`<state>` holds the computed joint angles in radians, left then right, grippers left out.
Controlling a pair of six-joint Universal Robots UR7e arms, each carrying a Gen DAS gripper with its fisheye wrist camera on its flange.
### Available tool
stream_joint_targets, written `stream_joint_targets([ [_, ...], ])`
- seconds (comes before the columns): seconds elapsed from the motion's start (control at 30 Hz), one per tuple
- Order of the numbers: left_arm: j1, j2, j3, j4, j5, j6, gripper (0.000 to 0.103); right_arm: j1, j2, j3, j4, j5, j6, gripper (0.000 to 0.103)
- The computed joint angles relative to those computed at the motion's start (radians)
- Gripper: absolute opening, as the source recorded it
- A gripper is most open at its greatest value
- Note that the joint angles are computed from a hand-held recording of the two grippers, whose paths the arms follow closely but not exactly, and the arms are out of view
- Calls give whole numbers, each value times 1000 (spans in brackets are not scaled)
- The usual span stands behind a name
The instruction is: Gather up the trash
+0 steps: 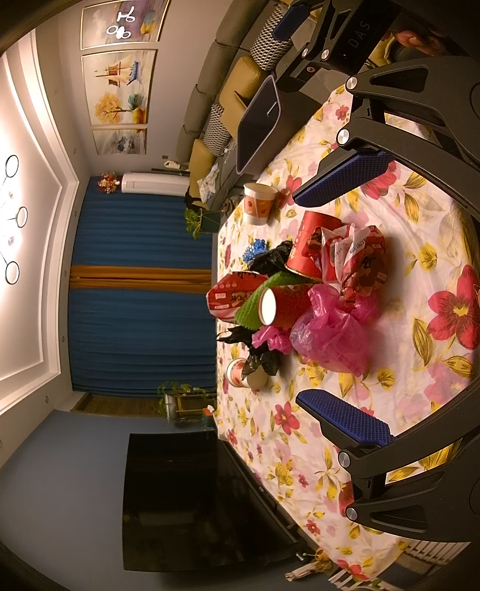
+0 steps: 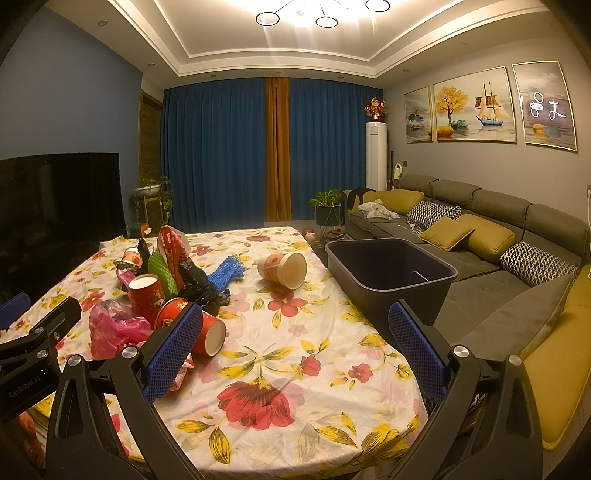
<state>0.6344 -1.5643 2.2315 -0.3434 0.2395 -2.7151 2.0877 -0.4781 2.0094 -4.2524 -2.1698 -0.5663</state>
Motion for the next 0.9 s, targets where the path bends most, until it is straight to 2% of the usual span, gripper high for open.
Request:
stream_joint_targets([
  [0.9, 0, 0, -1, 8, 2, -11, 97, 0, 1, -1, -1, 1, 0, 98],
])
